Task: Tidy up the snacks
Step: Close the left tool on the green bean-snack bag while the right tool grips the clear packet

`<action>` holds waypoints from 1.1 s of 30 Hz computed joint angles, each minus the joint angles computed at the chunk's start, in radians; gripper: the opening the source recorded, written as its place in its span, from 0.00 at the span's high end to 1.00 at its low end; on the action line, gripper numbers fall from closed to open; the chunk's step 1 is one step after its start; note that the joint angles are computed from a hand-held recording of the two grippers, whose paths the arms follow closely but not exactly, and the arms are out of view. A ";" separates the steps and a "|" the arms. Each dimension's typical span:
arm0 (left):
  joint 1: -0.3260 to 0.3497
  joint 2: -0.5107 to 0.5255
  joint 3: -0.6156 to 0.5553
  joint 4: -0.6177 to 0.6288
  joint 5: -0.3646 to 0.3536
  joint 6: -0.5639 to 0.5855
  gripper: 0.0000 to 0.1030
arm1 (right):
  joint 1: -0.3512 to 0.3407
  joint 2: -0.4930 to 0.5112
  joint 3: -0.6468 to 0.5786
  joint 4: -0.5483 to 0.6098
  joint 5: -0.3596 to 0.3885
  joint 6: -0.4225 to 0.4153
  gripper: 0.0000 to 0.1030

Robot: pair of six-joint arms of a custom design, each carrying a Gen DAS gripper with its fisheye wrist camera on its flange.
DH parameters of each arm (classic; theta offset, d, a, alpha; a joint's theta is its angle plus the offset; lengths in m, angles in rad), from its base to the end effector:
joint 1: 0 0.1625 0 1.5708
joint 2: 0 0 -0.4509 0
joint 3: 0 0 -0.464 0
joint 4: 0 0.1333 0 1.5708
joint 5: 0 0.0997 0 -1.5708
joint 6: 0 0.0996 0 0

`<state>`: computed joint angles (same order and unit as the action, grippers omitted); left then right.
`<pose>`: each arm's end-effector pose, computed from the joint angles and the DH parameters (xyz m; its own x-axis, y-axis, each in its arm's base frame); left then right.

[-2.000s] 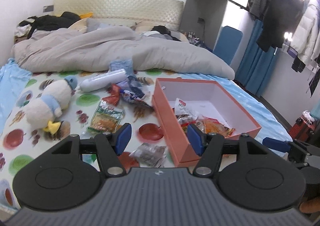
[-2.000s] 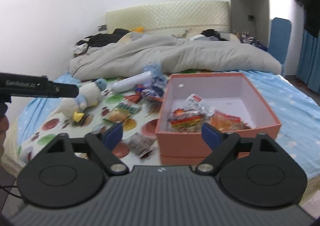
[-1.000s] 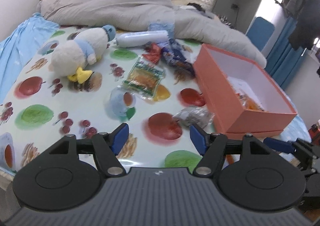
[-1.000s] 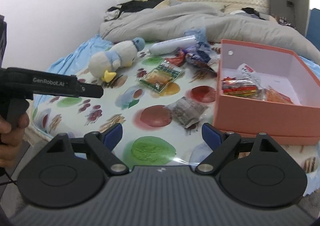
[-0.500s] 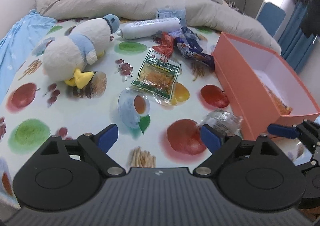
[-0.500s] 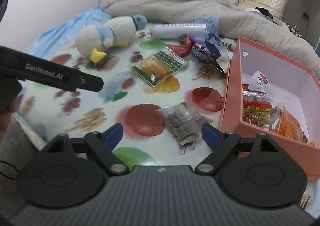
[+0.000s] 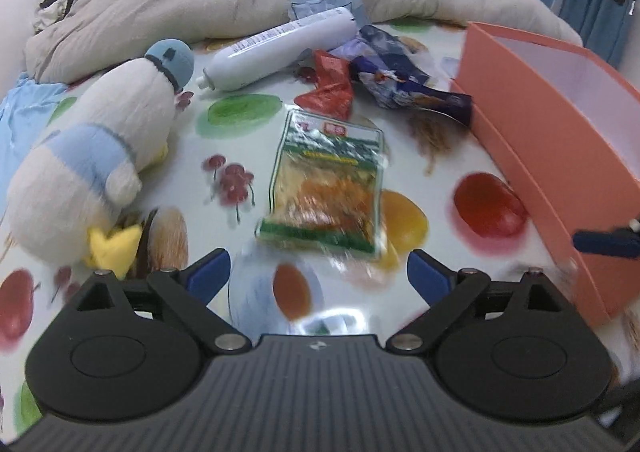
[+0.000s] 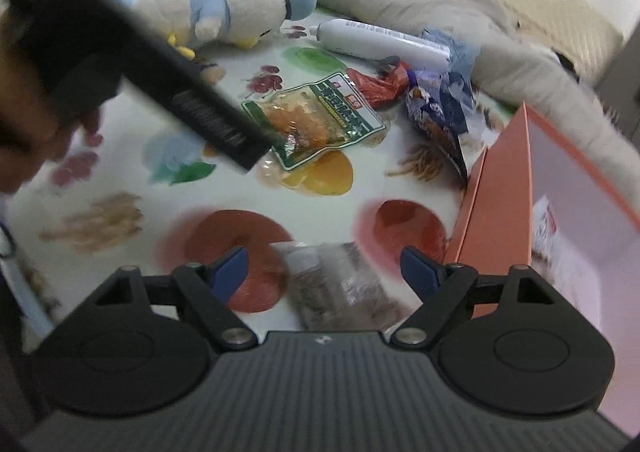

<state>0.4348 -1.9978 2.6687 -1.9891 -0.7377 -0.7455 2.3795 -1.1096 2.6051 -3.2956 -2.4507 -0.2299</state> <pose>-0.1454 -0.2958 0.1947 -0.6806 0.2288 -0.6960 0.5668 0.7663 -0.3024 0.2901 -0.1987 0.0645 -0.3912 -0.4843 0.7826 -0.8151 0.5772 -0.0503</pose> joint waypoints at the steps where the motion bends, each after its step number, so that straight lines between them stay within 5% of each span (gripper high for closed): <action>1: 0.032 0.041 -0.004 -0.077 0.004 0.062 0.06 | -0.009 0.006 -0.002 -0.004 0.002 -0.005 0.18; 7: 0.140 0.259 -0.031 -0.346 0.041 0.358 0.05 | -0.046 0.037 -0.004 -0.017 0.013 -0.039 0.18; 13: 0.189 0.369 -0.039 -0.474 0.057 0.481 0.05 | -0.061 0.078 -0.002 -0.079 -0.009 -0.064 0.19; 16: 0.184 0.415 -0.022 -0.547 0.131 0.490 0.04 | -0.063 0.083 0.000 -0.096 -0.005 -0.072 0.19; 29: 0.266 0.424 -0.042 -0.650 0.012 0.523 0.11 | -0.078 0.093 0.010 -0.111 0.013 -0.120 0.19; 33: 0.233 0.413 -0.028 -0.623 0.036 0.486 0.21 | -0.080 0.087 0.009 -0.105 0.019 -0.115 0.32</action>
